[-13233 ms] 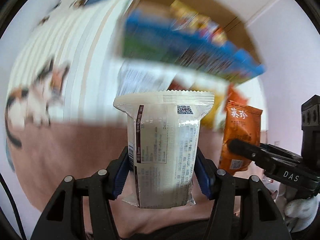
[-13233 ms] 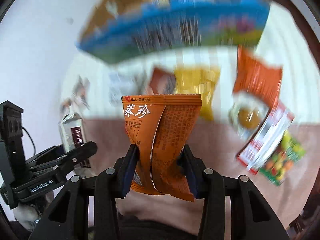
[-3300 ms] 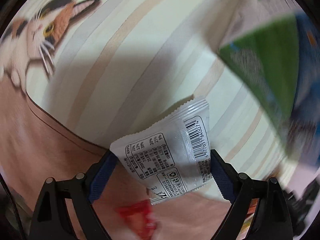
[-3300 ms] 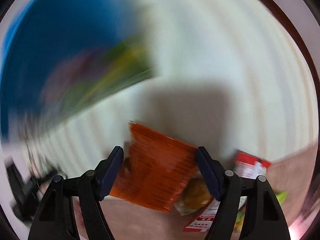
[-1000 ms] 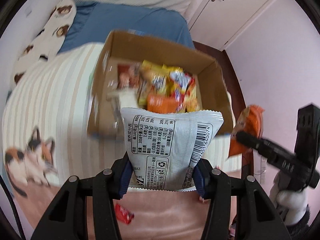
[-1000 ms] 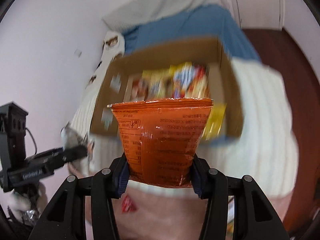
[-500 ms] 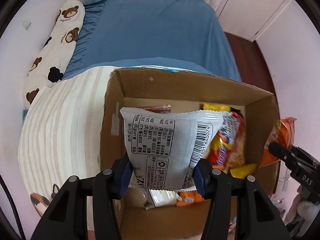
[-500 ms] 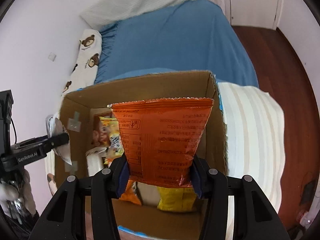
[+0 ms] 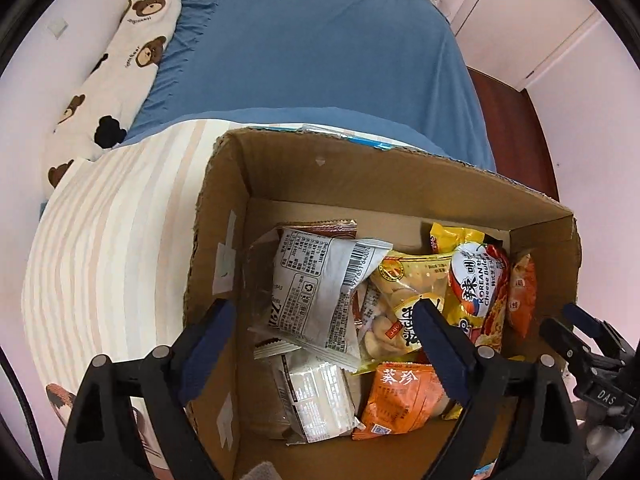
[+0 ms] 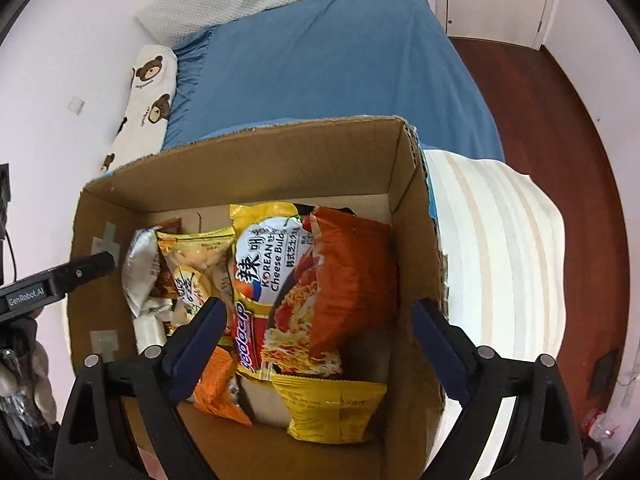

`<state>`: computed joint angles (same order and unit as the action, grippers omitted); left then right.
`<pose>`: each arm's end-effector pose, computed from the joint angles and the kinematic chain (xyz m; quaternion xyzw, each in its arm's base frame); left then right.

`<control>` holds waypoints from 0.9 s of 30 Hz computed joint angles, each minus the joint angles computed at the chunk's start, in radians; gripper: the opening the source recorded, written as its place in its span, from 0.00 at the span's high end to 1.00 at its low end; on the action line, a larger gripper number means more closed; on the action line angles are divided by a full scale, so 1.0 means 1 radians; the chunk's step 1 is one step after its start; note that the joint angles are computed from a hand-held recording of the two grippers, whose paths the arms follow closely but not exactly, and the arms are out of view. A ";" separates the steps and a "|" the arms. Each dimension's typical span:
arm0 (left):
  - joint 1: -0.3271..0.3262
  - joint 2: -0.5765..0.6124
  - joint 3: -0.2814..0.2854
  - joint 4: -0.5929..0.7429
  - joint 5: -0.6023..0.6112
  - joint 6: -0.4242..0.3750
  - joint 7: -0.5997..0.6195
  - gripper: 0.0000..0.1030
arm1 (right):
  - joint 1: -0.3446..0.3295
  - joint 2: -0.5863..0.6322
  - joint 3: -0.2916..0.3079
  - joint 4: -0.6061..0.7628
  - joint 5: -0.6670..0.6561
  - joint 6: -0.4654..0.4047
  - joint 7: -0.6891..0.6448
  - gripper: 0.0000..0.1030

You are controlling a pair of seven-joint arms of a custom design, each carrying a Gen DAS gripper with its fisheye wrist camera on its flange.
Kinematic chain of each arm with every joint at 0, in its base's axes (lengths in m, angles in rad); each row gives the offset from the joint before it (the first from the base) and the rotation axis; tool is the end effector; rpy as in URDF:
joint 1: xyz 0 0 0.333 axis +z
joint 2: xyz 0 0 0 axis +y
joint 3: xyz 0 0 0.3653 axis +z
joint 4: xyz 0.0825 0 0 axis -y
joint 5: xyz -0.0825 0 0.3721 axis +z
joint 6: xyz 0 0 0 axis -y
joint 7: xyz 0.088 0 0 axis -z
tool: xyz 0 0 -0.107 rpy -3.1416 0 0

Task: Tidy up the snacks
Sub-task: 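Carry both packets into the box and open both tools, then withdraw both tools from the box toward the remaining snacks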

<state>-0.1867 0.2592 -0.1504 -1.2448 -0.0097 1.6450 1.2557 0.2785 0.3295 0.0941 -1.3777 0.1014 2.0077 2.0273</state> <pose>0.6094 -0.1971 0.6801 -0.7000 0.7101 -0.0750 0.0105 0.6462 0.2463 0.6082 -0.6536 0.7391 0.0046 0.1628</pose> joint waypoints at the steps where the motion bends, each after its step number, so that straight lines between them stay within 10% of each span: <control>1: -0.001 -0.012 0.000 -0.019 0.001 0.018 -0.001 0.11 | 0.004 -0.005 -0.001 -0.006 -0.008 0.003 0.004 0.06; 27: -0.009 -0.441 -0.088 -0.436 0.096 0.290 -0.053 0.02 | 0.103 -0.355 0.029 -0.357 -0.249 0.170 0.171 0.05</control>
